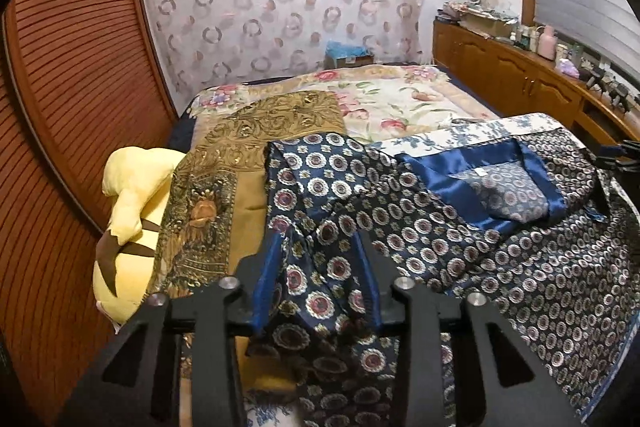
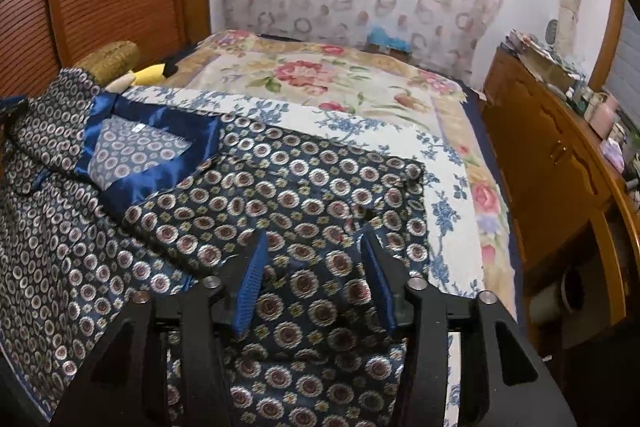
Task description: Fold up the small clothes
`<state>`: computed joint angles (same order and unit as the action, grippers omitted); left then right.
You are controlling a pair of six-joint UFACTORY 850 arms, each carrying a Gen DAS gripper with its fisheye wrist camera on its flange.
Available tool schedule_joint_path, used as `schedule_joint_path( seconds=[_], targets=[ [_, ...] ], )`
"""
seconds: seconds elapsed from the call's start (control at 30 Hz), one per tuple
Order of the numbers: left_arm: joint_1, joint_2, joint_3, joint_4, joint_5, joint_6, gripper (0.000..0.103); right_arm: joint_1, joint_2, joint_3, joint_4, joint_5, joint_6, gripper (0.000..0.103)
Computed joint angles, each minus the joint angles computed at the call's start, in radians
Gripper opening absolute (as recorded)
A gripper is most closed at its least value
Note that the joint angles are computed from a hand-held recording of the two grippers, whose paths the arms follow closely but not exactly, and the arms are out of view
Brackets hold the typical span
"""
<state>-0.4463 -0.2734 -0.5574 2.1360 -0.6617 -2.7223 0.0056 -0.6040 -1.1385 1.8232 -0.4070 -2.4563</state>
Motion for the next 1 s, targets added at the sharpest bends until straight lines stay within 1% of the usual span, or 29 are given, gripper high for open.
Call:
schedule_joint_path(
  seconds=[0.07, 0.13, 0.17, 0.23, 0.27, 0.3, 0.37, 0.4, 0.43, 0.47, 0.53, 0.6, 0.7, 0.77, 0.8, 0.83, 0.87, 0.9, 1.0],
  targets=[
    [-0.004, 0.000, -0.001, -0.007, 0.004, 0.010, 0.029, -0.001, -0.015, -0.026, -0.053, 0.010, 0.066, 0.052],
    [-0.011, -0.002, -0.004, -0.028, 0.003, 0.031, 0.029, -0.004, -0.039, -0.064, -0.176, 0.008, 0.216, 0.052],
    [-0.014, 0.000, -0.004, -0.034, 0.003, 0.038, 0.028, -0.005, -0.045, -0.074, -0.209, 0.007, 0.258, 0.052],
    [-0.019, 0.001, 0.000, -0.039, 0.006, 0.045, 0.020, -0.002, -0.060, -0.097, -0.294, 0.005, 0.351, 0.052],
    [-0.021, 0.002, 0.002, -0.040, 0.007, 0.045, 0.017, -0.001, -0.069, -0.108, -0.348, 0.002, 0.405, 0.052],
    [-0.023, 0.005, 0.007, -0.034, 0.006, 0.035, 0.010, 0.001, -0.076, -0.116, -0.390, 0.003, 0.447, 0.052],
    [-0.028, 0.006, 0.012, -0.035, 0.001, 0.032, 0.006, 0.009, -0.078, -0.111, -0.392, 0.024, 0.438, 0.051],
    [-0.033, 0.005, 0.015, -0.048, -0.009, 0.036, 0.003, 0.011, -0.076, -0.104, -0.371, 0.030, 0.407, 0.047],
    [-0.038, 0.006, 0.018, -0.052, -0.015, 0.036, 0.002, 0.012, -0.073, -0.098, -0.357, 0.034, 0.387, 0.041],
    [-0.042, 0.010, 0.023, -0.043, -0.021, 0.026, 0.002, 0.013, -0.071, -0.093, -0.342, 0.036, 0.365, 0.039],
    [-0.058, 0.018, 0.035, -0.038, -0.035, 0.012, 0.000, 0.010, -0.064, -0.082, -0.318, 0.020, 0.316, 0.010],
    [-0.074, 0.025, 0.047, -0.027, -0.051, -0.007, 0.000, 0.009, -0.052, -0.064, -0.262, 0.021, 0.239, 0.006],
    [-0.107, 0.042, 0.065, -0.025, -0.077, -0.022, 0.000, 0.001, -0.031, -0.043, -0.187, 0.008, 0.157, 0.006],
    [-0.125, 0.054, 0.078, -0.015, -0.089, -0.042, 0.000, -0.002, -0.020, -0.033, -0.099, 0.010, 0.084, 0.007],
    [-0.140, 0.062, 0.088, -0.012, -0.099, -0.059, 0.000, -0.005, -0.019, -0.037, -0.092, 0.009, 0.088, 0.020],
    [-0.150, 0.065, 0.095, -0.010, -0.105, -0.072, 0.000, -0.006, -0.020, -0.042, -0.085, 0.013, 0.090, 0.042],
    [-0.164, 0.068, 0.105, -0.008, -0.116, -0.090, 0.000, -0.004, -0.021, -0.044, -0.069, 0.021, 0.079, 0.050],
    [-0.172, 0.069, 0.110, -0.008, -0.122, -0.102, 0.000, -0.004, -0.024, -0.048, -0.069, 0.025, 0.080, 0.052],
    [-0.192, 0.063, 0.131, 0.003, -0.136, -0.156, 0.000, 0.000, -0.044, -0.077, -0.111, 0.047, 0.141, 0.053]
  ],
)
